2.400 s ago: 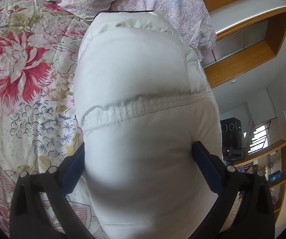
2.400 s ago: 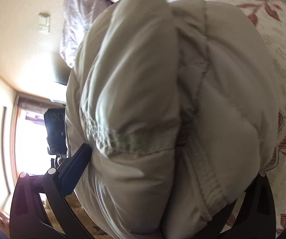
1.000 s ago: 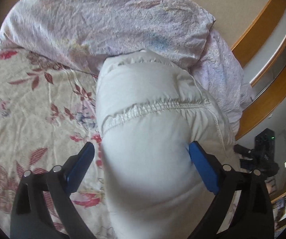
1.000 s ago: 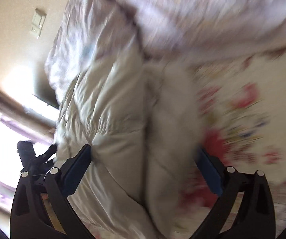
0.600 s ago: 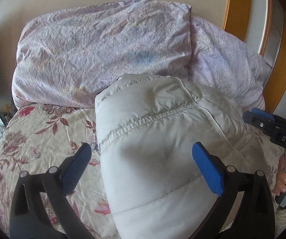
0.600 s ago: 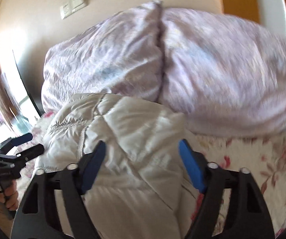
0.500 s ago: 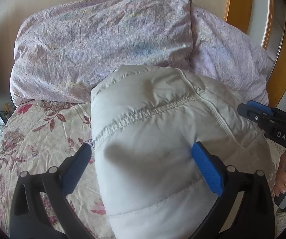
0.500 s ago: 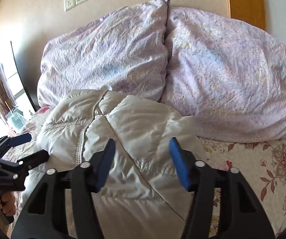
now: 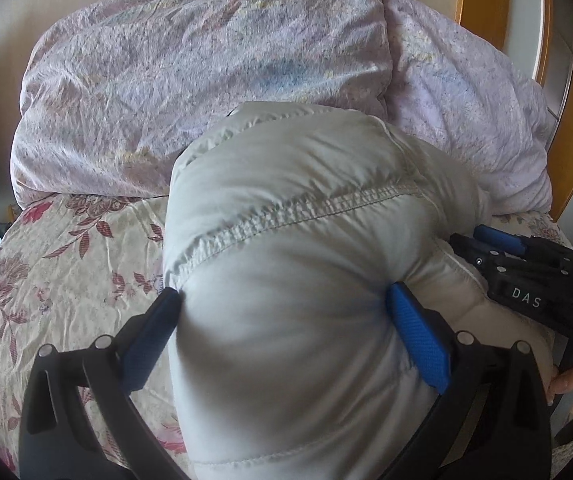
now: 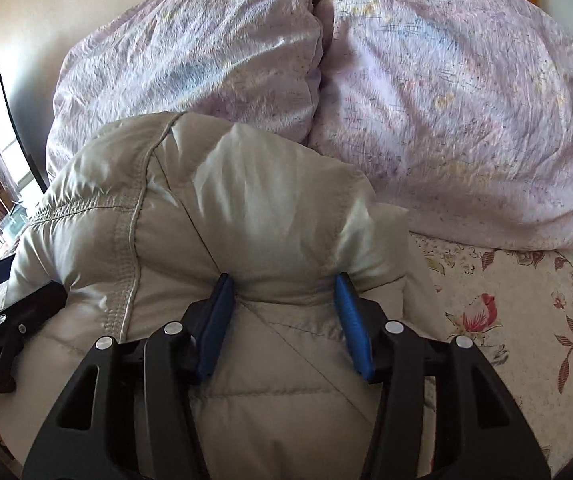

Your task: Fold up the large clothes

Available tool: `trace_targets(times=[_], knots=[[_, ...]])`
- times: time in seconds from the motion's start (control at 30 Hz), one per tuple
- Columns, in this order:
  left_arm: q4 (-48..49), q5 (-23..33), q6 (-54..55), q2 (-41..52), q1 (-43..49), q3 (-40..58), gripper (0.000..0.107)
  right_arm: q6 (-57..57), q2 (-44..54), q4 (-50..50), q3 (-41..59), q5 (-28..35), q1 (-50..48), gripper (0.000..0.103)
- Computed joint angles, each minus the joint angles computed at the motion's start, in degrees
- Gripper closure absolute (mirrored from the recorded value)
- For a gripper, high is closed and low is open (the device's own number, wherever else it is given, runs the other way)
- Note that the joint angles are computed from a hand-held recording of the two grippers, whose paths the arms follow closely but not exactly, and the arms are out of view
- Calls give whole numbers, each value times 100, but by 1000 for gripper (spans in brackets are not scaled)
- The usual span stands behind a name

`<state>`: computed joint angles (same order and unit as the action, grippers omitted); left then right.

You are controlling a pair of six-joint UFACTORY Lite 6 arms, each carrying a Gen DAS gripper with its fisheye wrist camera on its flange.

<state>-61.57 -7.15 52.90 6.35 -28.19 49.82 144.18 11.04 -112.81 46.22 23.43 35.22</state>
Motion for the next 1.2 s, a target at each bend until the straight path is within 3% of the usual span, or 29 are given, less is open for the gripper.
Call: trace_targets(times=[0.13, 0.27, 0.43, 0.5, 0.57, 0.73, 0.9, 1.2], knots=[[-506, -433, 446, 194, -237, 46, 6, 639, 179, -647, -6, -43, -127, 50], [-284, -607, 199, 314, -305, 62, 6, 969, 279, -954, -22, 12, -161, 50], [-53, -711, -4, 340, -318, 6, 6, -236, 128, 348, 181, -138, -86, 50], [87, -669, -124, 330, -279, -8, 6, 46, -225, 190, 61, -303, -209, 50], [79, -669, -118, 335, -277, 6, 6, 779, -567, -344, -131, -93, -325, 50], [545, -720, -591, 317, -282, -57, 6, 278, 141, 111, 394, -71, -575, 50], [554, -920, -671, 349, -401, -74, 6, 24, 753, 427, 654, 617, -243, 49], [867, -1124, -1017, 465, -447, -61, 6, 326, 1055, -74, 774, 495, -444, 48]])
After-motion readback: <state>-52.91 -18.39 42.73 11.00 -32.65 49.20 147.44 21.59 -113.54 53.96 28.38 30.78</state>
